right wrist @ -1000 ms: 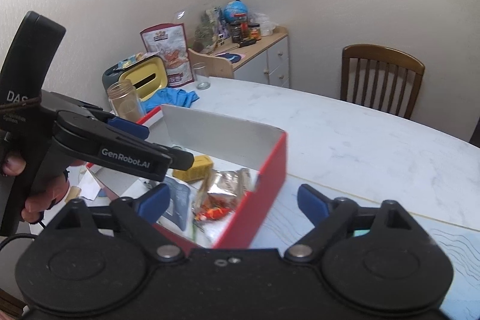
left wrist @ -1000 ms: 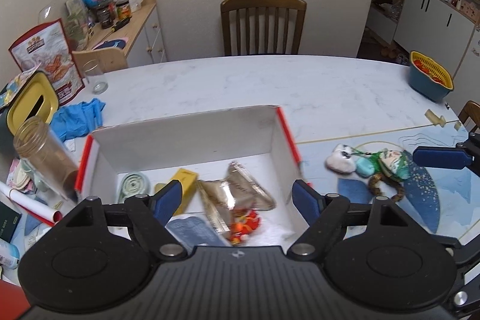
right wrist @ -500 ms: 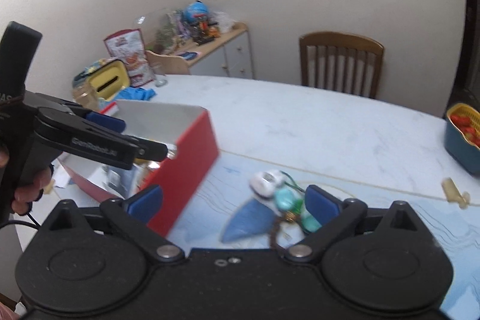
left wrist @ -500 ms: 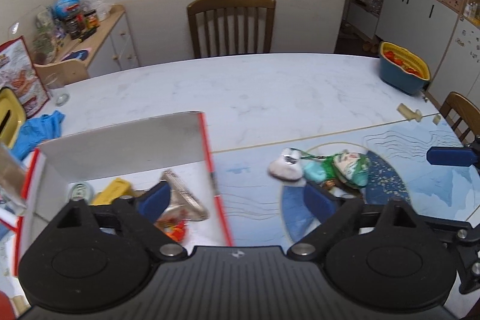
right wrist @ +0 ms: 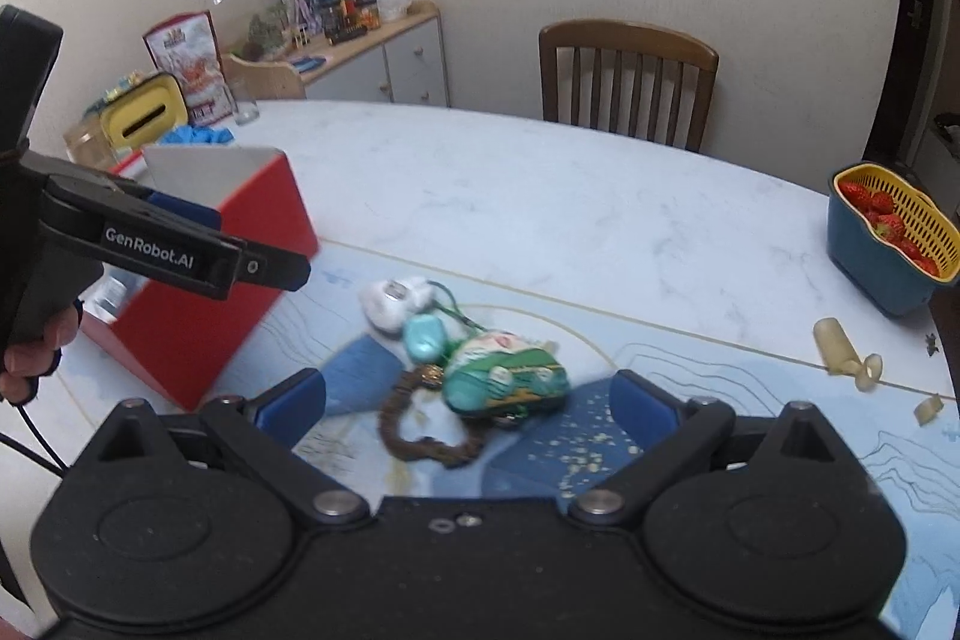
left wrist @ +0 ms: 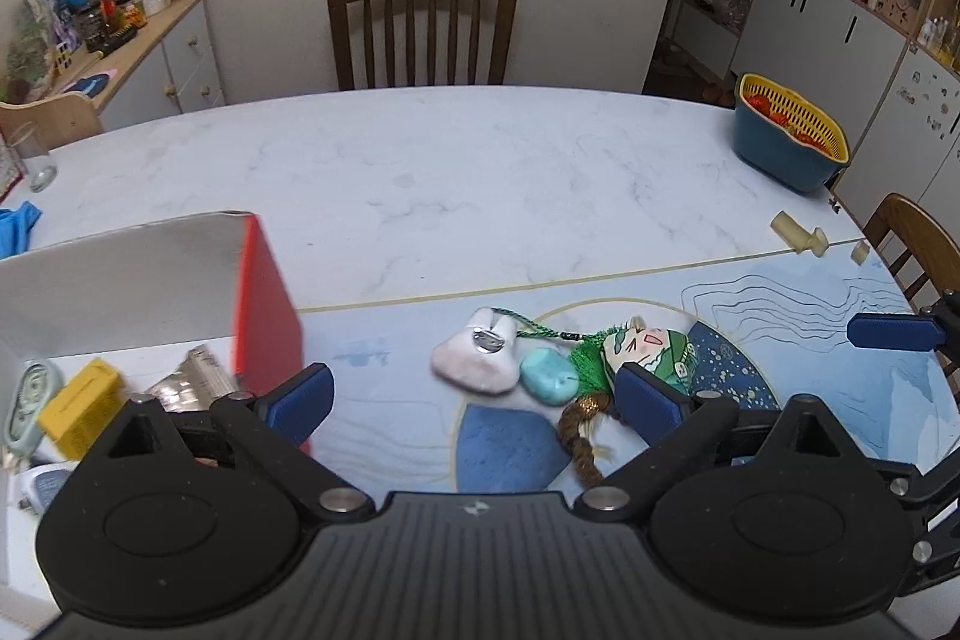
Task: Organize objects
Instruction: 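Withdraw both tools from the box back toward the mat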
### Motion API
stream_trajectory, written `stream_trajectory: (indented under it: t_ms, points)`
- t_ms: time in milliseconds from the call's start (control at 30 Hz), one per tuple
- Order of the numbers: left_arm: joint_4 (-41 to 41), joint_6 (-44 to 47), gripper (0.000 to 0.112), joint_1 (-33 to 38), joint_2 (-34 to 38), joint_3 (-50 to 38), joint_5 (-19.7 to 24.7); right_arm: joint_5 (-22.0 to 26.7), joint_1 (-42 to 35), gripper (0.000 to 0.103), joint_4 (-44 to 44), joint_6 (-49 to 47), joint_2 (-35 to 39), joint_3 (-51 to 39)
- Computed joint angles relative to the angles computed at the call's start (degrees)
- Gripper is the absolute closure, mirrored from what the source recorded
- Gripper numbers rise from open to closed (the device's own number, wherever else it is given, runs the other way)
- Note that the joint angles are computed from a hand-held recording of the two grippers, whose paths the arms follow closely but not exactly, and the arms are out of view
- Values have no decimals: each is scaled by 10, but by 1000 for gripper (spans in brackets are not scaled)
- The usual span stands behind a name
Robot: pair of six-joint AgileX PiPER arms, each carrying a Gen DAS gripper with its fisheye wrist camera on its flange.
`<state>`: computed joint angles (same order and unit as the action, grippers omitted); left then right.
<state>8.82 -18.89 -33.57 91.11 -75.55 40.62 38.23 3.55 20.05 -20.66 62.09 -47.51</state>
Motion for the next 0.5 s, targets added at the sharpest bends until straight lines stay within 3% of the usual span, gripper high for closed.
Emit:
stream_trajectory:
  t_ms: [267, 500]
  points:
    - [44, -29, 12, -12, 80, -37, -24, -6, -53, 4, 88, -146, 82, -11]
    - [60, -42, 12, -8, 150, -86, -16, -22, -47, 4, 106, -177, 161, -34]
